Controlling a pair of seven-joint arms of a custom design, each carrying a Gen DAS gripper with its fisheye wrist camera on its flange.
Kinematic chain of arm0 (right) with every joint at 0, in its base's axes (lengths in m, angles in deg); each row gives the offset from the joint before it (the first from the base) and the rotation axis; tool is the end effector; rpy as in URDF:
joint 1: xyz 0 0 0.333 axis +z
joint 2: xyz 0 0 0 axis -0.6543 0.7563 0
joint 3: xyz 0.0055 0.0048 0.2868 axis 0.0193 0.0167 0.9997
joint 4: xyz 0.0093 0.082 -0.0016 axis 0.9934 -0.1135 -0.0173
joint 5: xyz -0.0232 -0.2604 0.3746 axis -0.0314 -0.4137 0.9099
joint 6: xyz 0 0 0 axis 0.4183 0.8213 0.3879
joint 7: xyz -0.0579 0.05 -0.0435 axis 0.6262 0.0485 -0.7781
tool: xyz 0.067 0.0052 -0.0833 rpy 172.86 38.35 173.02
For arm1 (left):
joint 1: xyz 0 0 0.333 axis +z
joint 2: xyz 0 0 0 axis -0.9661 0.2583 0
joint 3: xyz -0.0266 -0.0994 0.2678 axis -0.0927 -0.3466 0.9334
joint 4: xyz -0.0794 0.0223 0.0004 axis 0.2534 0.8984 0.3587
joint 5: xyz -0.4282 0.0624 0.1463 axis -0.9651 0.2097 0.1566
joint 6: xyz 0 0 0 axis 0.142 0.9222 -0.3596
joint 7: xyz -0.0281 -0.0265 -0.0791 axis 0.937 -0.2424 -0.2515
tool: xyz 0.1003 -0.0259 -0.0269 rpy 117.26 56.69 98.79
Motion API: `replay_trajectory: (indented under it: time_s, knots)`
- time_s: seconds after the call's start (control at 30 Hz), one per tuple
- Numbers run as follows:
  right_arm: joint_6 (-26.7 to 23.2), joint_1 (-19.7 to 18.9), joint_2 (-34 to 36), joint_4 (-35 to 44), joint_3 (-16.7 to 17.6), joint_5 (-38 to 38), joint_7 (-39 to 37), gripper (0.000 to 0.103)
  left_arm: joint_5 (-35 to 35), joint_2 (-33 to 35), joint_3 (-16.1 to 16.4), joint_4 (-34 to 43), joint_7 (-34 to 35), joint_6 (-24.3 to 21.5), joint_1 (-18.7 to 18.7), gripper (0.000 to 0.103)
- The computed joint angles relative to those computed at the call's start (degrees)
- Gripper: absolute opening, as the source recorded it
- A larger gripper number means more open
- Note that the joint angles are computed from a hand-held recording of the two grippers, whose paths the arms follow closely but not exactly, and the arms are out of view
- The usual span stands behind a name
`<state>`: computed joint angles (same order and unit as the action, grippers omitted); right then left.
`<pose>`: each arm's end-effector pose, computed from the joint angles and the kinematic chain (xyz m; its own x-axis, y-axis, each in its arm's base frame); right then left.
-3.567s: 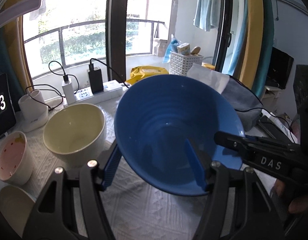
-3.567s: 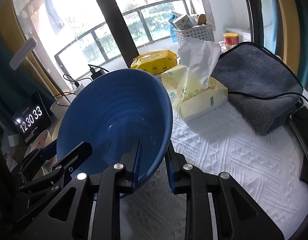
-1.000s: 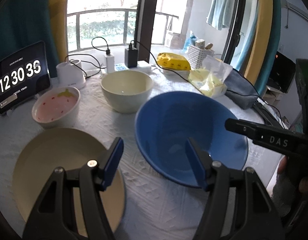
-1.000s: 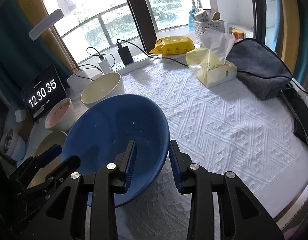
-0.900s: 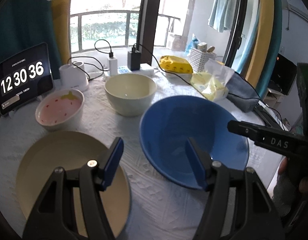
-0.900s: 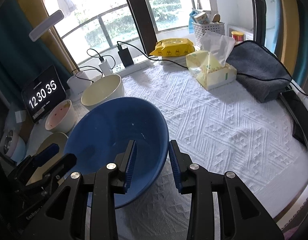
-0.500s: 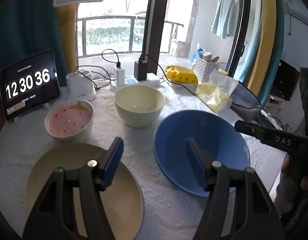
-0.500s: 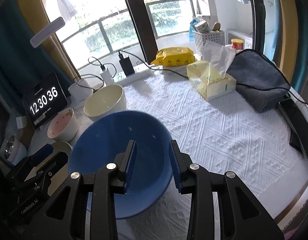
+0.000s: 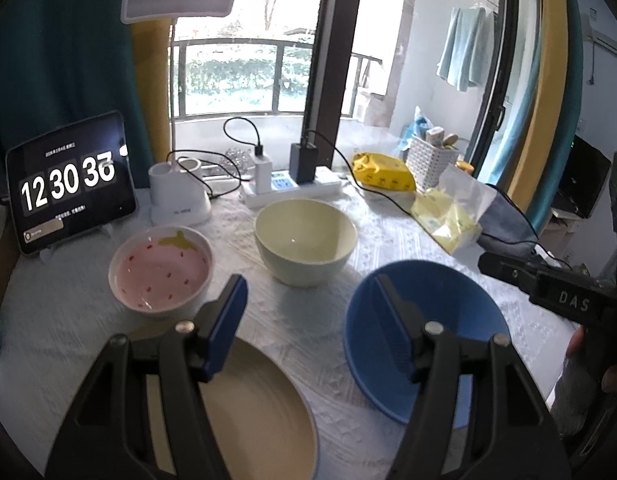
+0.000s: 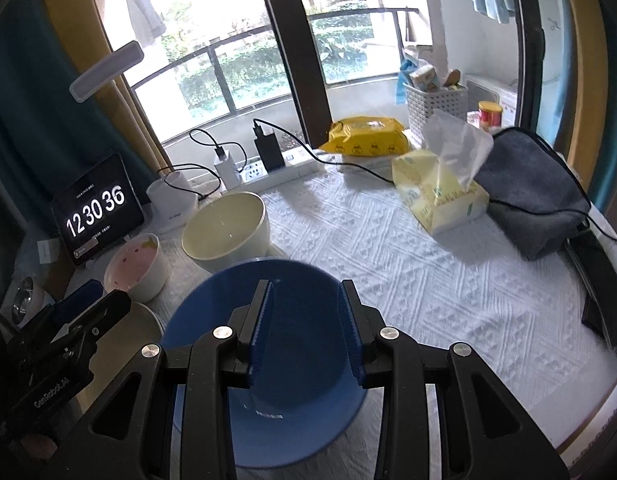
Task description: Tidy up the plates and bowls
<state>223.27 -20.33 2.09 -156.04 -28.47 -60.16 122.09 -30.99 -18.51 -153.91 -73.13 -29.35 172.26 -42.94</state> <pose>0.5184 0.3362 0.3538 0.4093 -0.8916 -0.1939 -0.6822 -0.1579 -0.7139 0.4332 -0.2469 0.3445 0.1835 -0.9728 0.1416 -0.5593 -0.2218 -0.7987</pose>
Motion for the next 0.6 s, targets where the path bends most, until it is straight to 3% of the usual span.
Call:
replay_trajectory:
  time_s: [0.27,0.5,0.6]
  knots:
    - [-2.0,-2.6,4.6,6.6,3.1,0.6,-4.3,0.035,0.6,0.3,-0.6,1.9,-0.3,-0.2,4.0,0.066]
    - [-4.9,-6.9,9.9,13.7,8.3,3.0,-10.5,0.035,0.8,3.3,-2.7,4.4,-0.5,-0.1,9.2,0.066]
    - [-6.3,-6.9,12.1,16.5,8.6,3.3,-11.5,0.035,1.2,4.8,-3.8,5.6,-0.2,-0.1,11.3,0.066]
